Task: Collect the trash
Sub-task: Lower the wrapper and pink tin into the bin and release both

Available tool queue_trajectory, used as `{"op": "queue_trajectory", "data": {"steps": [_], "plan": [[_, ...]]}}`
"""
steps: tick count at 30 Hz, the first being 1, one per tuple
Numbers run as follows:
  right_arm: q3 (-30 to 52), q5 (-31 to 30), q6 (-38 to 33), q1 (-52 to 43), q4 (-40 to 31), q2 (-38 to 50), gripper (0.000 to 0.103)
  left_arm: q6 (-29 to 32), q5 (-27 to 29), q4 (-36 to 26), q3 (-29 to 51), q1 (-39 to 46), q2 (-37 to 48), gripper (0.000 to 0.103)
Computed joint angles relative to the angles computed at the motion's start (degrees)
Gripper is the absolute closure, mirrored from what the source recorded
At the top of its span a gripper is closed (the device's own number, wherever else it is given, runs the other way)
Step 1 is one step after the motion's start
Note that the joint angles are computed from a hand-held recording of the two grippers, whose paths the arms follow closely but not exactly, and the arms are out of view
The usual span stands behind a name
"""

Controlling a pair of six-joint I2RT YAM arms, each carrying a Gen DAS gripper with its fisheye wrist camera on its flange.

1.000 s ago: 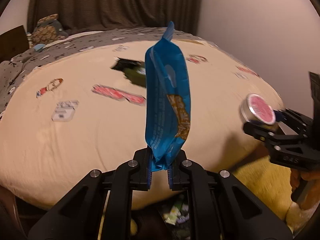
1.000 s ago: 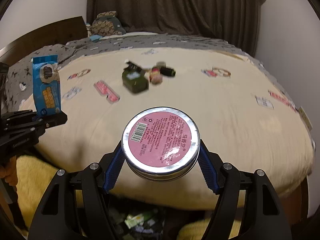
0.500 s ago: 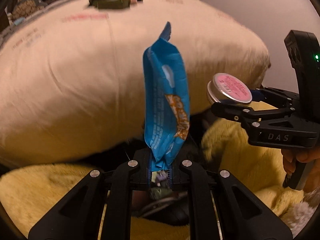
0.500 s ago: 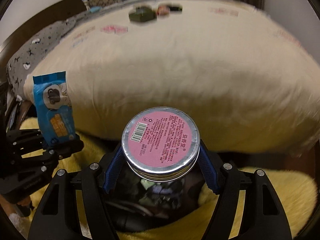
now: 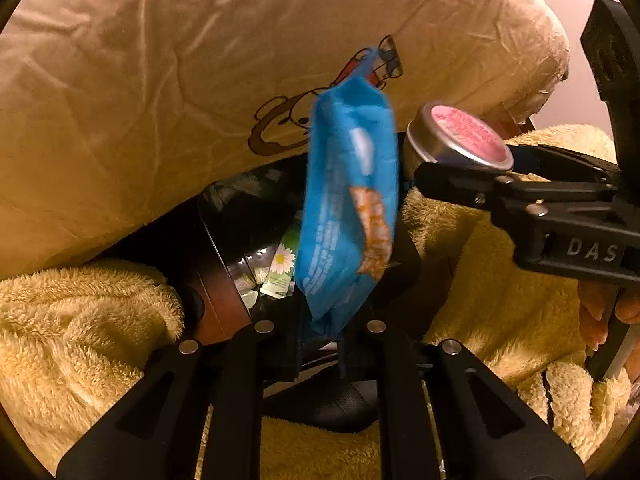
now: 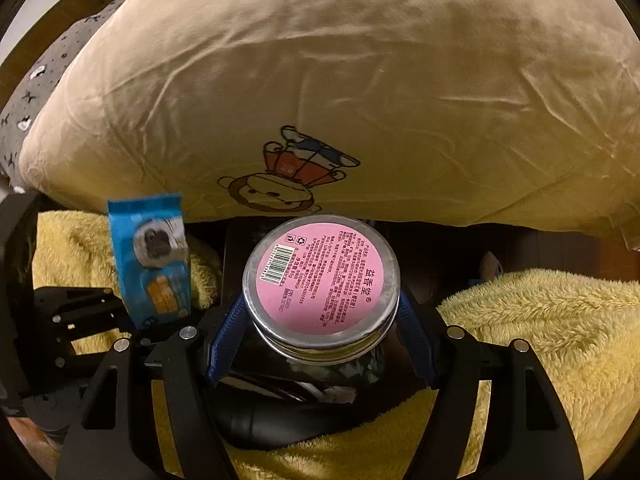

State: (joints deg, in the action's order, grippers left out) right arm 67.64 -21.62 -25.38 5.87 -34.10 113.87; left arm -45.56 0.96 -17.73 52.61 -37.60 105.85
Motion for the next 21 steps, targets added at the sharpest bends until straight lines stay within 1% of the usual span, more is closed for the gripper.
{"op": "queue_trajectory", "data": {"steps": [4, 5, 6, 7, 9, 10, 11, 12, 16, 20, 21], "plan": [[0.96, -0.75, 0.57, 0.13, -0.38, 0.12, 0.03, -0.26, 0.44, -0.79, 0.31, 0.35, 0.09, 0.069], [0.93, -0.97, 0.47, -0.3, -0.15, 0.0, 0.025, -0.35, 0.24, -1.1, 0.54, 0.39, 0.08, 0.066], [0.74, -0.89, 0.75, -0.39, 0.4, -0.22, 0.022, -0.58, -0.33, -1.51, 0.49, 0.36, -0.36, 0.058], [0.64, -0.59, 1.08, -0.45, 0.83, -0.67, 0.02, -0.9, -1.26, -2.06, 0.44, 0.28, -0.89, 0.051], [1.32, -0.3, 1.39, -0.58, 1.02, -0.94, 0.02, -1.18, -3.18, -3.58, 0.97, 0.0, -1.65, 0.047], [1.33, -0.5, 1.54, -0.96, 1.32, -1.52, 0.019, -1.13, -4.25, -4.48, 1.16, 0.01, -2.38, 0.041], [1.55, -0.73, 1.57, -1.23, 1.37, -1.95, 0.016, -1.04, -5.14, -5.15, 1.41, 0.03, -2.78, 0.037], [1.97, -0.94, 1.53, -1.53, 1.45, -2.27, 0.015, -0.81, -6.8, -6.3, 1.37, -0.1, -3.78, 0.031], [0.41, -2.25, 1.34, -2.38, 4.95, -6.1, 0.009, 0.49, -12.54, -11.5, 2.31, -0.43, -8.01, 0.02], [0.71, -3.01, 1.99, -2.71, 6.97, -9.7, 0.007, 0.81, -17.58, -15.89, 3.81, 0.16, -13.45, 0.014], [1.57, -3.59, 2.43, -2.8, 6.96, -10.34, 0.007, 0.7, -19.73, -17.51, 4.44, 0.51, -15.36, 0.012]]}}
